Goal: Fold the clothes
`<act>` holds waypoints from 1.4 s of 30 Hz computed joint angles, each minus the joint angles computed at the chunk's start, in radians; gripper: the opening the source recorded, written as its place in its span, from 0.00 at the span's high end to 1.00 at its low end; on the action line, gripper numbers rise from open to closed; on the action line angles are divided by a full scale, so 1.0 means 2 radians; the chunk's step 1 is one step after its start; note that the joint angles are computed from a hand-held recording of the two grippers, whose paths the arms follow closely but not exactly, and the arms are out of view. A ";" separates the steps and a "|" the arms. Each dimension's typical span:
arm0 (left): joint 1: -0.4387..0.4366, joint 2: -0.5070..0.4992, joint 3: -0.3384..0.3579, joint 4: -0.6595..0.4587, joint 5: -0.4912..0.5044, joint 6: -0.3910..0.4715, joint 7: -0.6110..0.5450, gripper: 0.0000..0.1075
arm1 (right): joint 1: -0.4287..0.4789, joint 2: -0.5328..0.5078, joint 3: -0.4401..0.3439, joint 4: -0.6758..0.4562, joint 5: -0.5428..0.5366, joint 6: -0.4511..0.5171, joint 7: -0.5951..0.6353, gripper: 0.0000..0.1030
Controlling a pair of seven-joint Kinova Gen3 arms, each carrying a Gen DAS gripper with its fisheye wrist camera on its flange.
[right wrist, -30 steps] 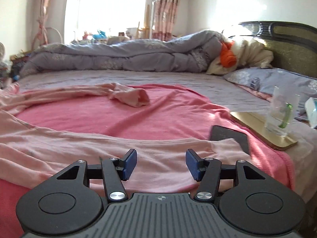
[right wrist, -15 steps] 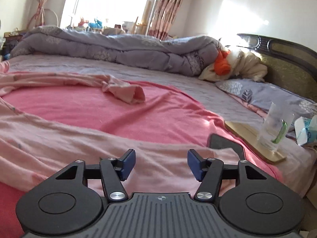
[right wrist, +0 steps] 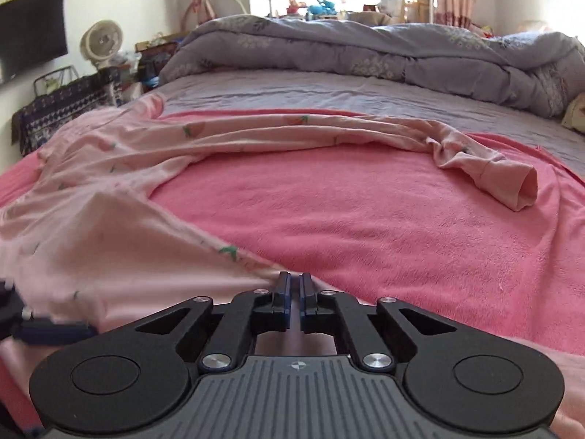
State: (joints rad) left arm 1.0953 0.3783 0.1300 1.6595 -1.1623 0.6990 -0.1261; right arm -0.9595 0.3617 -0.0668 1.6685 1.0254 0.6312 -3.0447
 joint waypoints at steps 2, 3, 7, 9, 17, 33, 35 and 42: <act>-0.001 -0.003 -0.001 0.005 -0.003 -0.006 0.008 0.43 | -0.016 0.027 0.035 -0.025 0.002 0.019 0.008 0.96; 0.002 -0.003 -0.002 0.006 -0.009 -0.004 0.012 0.43 | -0.021 0.027 0.047 -0.030 -0.008 0.017 0.002 0.96; 0.013 -0.003 0.000 0.010 -0.028 0.014 0.033 0.43 | 0.031 -0.036 0.003 0.006 -0.051 -0.053 0.035 0.69; 0.020 -0.005 0.004 0.012 -0.035 0.028 0.046 0.43 | 0.059 -0.056 -0.044 0.022 -0.061 -0.079 0.076 0.25; 0.030 0.010 0.018 0.015 -0.064 0.063 0.068 0.42 | -0.018 0.042 -0.007 -0.079 -0.059 0.027 0.197 0.01; 0.014 0.002 0.027 0.011 -0.119 -0.016 0.062 0.42 | 0.100 -0.072 -0.124 0.004 -0.078 0.097 0.162 0.06; 0.013 0.016 0.020 -0.007 -0.107 -0.047 0.030 0.42 | 0.073 -0.080 -0.107 0.017 -0.087 0.138 0.173 0.05; -0.009 0.068 0.051 -0.068 -0.036 -0.055 -0.104 0.39 | 0.047 -0.018 -0.096 0.022 0.029 0.202 0.078 0.00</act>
State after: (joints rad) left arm 1.0778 0.5144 0.2313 1.5228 -1.2352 0.5883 -0.3335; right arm -0.8648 0.3258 -0.2595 1.7122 1.0839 1.0348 -2.8883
